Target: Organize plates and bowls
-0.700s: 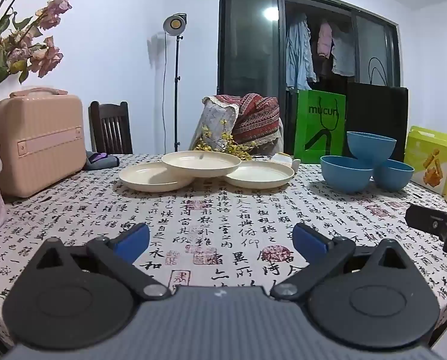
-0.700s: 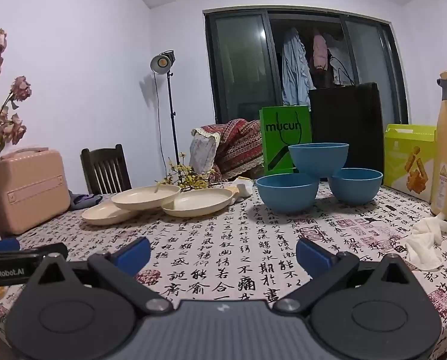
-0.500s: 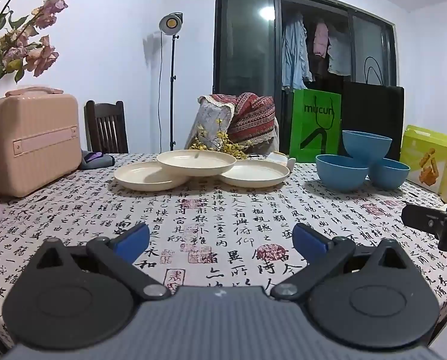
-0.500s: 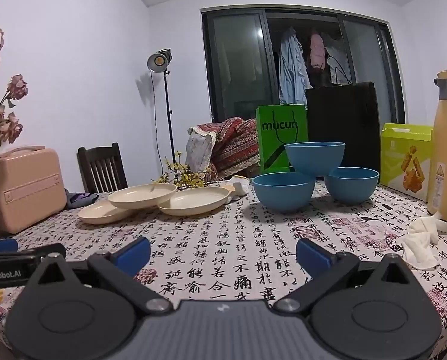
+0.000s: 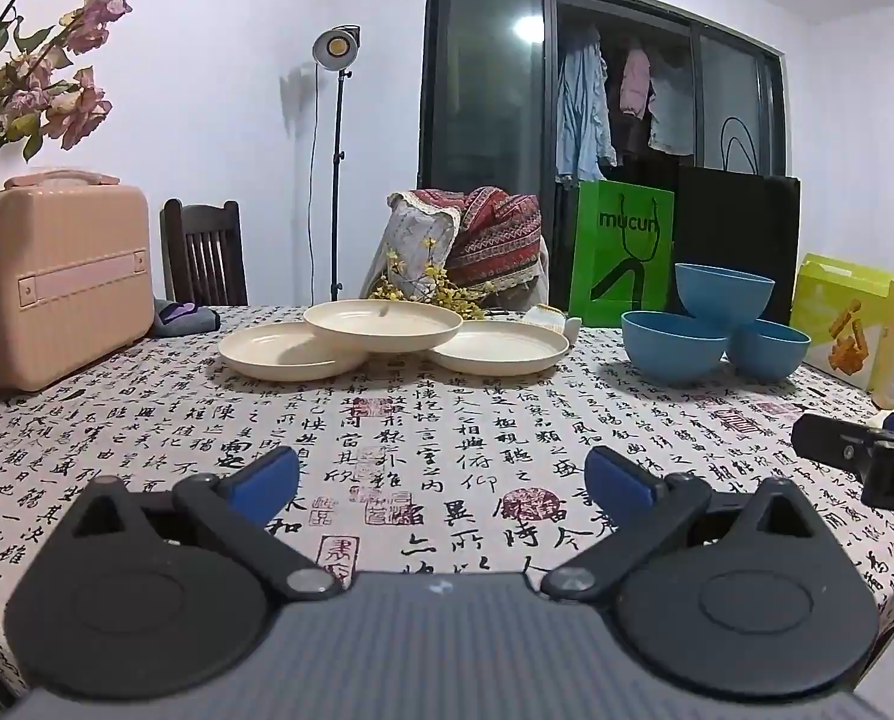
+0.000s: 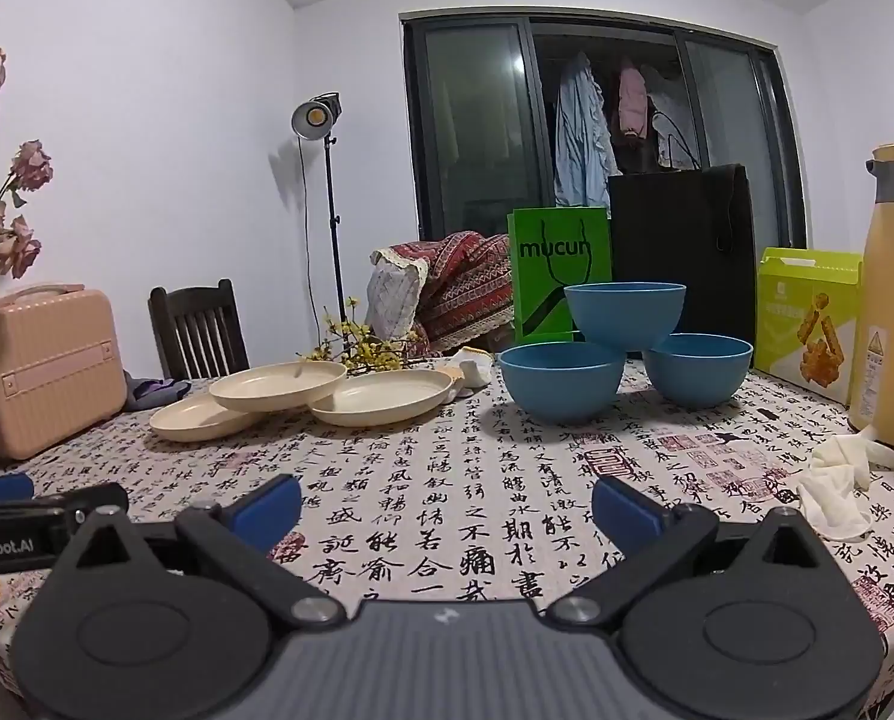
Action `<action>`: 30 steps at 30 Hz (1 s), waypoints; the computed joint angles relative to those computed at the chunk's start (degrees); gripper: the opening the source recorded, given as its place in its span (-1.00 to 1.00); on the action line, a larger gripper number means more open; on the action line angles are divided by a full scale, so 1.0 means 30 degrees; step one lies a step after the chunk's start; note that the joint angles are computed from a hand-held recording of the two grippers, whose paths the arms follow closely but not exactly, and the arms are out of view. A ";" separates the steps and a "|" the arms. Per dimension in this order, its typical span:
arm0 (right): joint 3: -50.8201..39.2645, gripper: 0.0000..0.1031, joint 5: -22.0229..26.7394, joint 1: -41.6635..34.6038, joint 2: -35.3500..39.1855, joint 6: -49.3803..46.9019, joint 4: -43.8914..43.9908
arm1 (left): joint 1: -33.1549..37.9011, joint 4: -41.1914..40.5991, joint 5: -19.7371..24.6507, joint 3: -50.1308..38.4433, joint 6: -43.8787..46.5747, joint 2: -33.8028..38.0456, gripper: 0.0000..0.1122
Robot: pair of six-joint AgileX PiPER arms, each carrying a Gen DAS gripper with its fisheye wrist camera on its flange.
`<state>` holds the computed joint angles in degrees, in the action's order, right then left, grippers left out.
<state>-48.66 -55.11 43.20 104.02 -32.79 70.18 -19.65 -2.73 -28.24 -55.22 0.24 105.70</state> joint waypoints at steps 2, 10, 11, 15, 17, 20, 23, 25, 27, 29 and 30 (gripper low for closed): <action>-0.0049 1.00 0.0025 -0.0050 0.0074 0.0000 -0.0035 | 0.0021 0.0072 -0.0036 -0.0019 -0.0089 0.0054 0.84; -0.0081 1.00 0.0053 0.0038 0.0077 -0.0171 0.0007 | 0.0025 0.0325 -0.0132 0.0097 -0.0416 0.0068 0.84; -0.0096 1.00 0.0028 0.0068 0.0083 -0.0214 0.0041 | 0.0070 0.0435 -0.0102 0.0042 -0.0515 0.0095 0.84; -0.0136 1.00 -0.0025 0.0134 0.0106 -0.0280 0.0110 | 0.0081 0.0428 -0.0149 0.0074 -0.0511 0.0081 0.84; -0.0149 1.00 -0.0049 0.0152 0.0105 -0.0305 0.0140 | 0.0093 0.0505 -0.0197 0.0099 -0.0589 0.0072 0.84; -0.0135 1.00 -0.0056 0.0152 0.0093 -0.0313 0.0143 | 0.0100 0.0528 -0.0236 0.0124 -0.0604 0.0050 0.84; -0.0141 1.00 -0.0053 0.0153 0.0090 -0.0314 0.0154 | 0.0084 0.0461 -0.0249 0.0106 -0.0561 0.0059 0.84; -0.0123 1.00 -0.0078 0.0164 0.0093 -0.0273 0.0147 | 0.0077 0.0436 -0.0250 0.0092 -0.0569 0.0054 0.84; -0.0145 1.00 -0.0040 0.0138 0.0084 -0.0312 0.0144 | 0.0084 0.0463 -0.0237 0.0073 -0.0613 0.0039 0.84; -0.0163 1.00 -0.0034 0.0144 0.0090 -0.0342 0.0161 | 0.0092 0.0489 -0.0203 0.0045 -0.0629 0.0039 0.84; -0.0163 1.00 -0.0034 0.0144 0.0090 -0.0342 0.0161 | 0.0095 0.0501 -0.0234 0.0071 -0.0637 0.0037 0.84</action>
